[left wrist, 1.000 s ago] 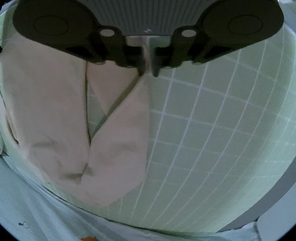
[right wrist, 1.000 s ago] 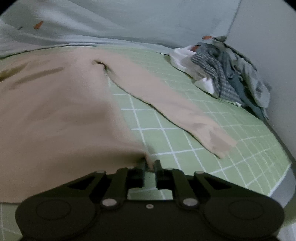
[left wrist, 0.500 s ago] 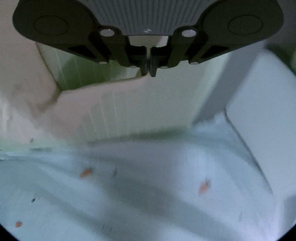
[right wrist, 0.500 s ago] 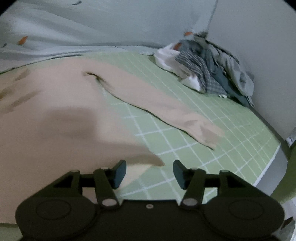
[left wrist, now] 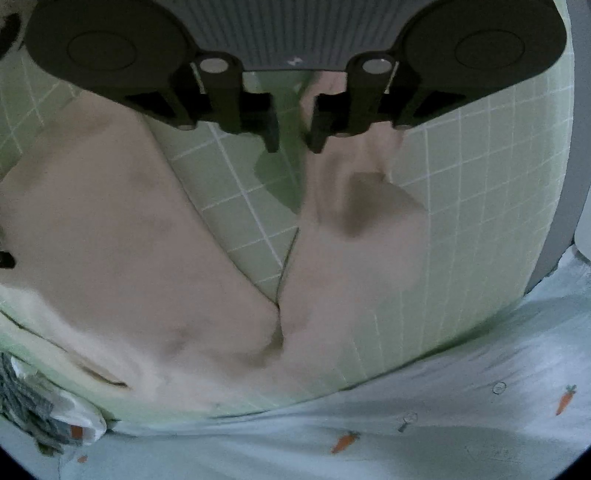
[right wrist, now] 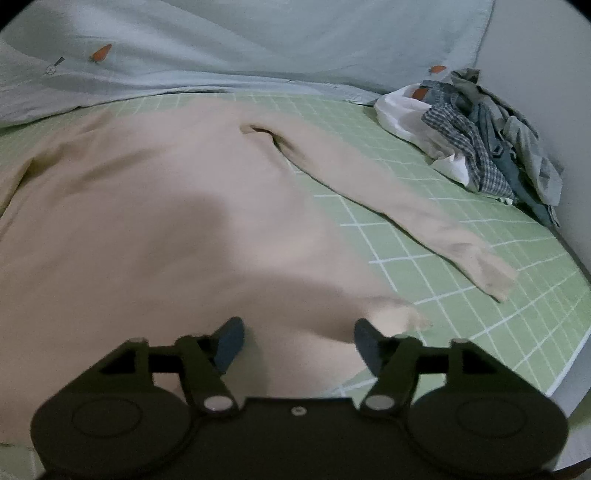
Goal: Fold clothes
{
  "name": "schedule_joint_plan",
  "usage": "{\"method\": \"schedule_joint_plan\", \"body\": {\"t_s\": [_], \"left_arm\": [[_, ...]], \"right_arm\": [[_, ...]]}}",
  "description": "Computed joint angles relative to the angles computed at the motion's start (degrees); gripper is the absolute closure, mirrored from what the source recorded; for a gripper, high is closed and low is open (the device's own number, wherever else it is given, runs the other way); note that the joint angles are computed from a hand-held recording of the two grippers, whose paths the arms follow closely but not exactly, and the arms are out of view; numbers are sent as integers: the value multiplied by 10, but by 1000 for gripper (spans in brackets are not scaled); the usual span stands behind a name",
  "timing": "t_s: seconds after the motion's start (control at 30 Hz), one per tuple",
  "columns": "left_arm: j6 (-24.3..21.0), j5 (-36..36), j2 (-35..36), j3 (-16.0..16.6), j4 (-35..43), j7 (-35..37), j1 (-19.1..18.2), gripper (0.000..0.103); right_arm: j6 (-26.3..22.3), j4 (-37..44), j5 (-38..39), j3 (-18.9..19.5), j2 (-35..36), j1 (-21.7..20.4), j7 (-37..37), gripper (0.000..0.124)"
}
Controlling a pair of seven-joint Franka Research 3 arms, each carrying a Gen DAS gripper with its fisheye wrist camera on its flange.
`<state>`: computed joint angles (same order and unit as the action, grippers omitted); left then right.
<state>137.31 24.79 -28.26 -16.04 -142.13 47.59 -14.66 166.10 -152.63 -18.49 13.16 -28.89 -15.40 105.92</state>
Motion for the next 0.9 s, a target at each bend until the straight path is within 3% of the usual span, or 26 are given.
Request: {"method": "schedule_joint_plan", "body": {"t_s": [0.07,0.17,0.23,0.33,0.47,0.63,0.8,0.9], "left_arm": [[3,1,-24,-1,-12,-31,9,69],[-6,-3,-59,1,-26,-91,31,68],[-20,-19,-88,7,-44,-132,39,67],[-49,-54,-126,21,-72,-180,42,64],[-62,-95,-110,52,-76,-166,34,39],[-50,-120,-88,53,-72,-167,34,34],[-63,-98,-64,41,-55,-139,35,20],[-62,-92,-64,40,-57,-132,34,19]], "right_arm": [[3,-3,-8,10,-2,-13,15,41],[11,-7,-6,8,-1,-16,22,35],[15,-7,-11,17,1,-29,35,25],[21,-8,-9,15,5,-32,44,21],[40,-17,-10,20,4,-40,48,21],[46,-22,-18,50,-4,-67,65,21],[47,-25,-31,76,-14,-89,88,21],[44,-25,-36,86,-17,-97,103,21]]}}
